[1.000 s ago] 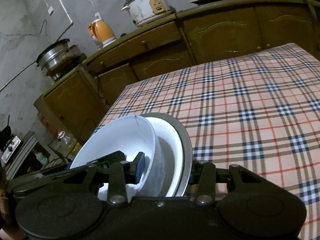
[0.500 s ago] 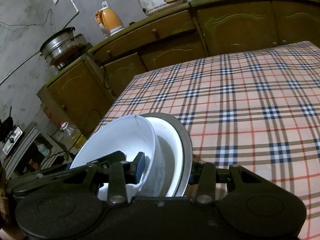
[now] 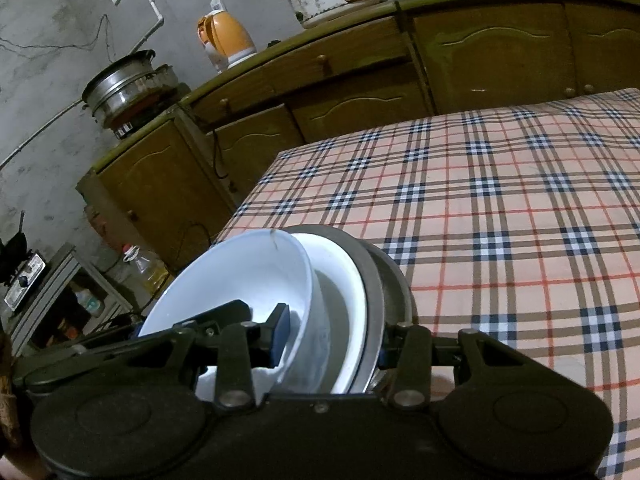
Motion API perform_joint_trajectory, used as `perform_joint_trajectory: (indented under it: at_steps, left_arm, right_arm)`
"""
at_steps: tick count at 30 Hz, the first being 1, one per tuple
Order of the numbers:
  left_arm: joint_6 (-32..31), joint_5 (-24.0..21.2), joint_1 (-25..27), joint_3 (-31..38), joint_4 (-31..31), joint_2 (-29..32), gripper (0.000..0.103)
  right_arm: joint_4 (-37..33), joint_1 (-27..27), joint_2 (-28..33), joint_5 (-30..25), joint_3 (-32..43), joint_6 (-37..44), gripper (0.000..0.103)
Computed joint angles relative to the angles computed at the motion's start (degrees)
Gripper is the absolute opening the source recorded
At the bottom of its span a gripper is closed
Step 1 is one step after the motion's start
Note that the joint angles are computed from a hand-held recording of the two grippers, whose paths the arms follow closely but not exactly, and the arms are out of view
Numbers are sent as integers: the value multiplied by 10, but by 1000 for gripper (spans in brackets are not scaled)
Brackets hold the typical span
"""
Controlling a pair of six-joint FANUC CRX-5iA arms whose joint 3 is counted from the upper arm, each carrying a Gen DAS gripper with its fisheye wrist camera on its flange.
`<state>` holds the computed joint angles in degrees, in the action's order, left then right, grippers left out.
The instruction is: Organize plates and bowls
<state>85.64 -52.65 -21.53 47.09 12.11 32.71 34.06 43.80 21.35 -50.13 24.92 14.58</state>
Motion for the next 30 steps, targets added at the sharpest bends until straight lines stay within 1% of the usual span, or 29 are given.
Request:
perform_joint_trajectory:
  at_steps: [7,14,27,29,30]
  left_arm:
    - [-15,2,7,11,14,13,65]
    - [-34,1,12,21,29,26,65]
    - [-102,11,20,28,72,49,64]
    - [-116,25,12,29,37,44,58]
    - [-131,37,10,20,40,41,37]
  right_arm:
    - [-3,-4,28,-10,36,7,51]
    - [-2,-8,40,-12,45,3,51]
    - [0,-11,60,-28,63,-14,51]
    - [7,-7,72,-46,80,3,51]
    - [19,-5,78,-55,87,7,47]
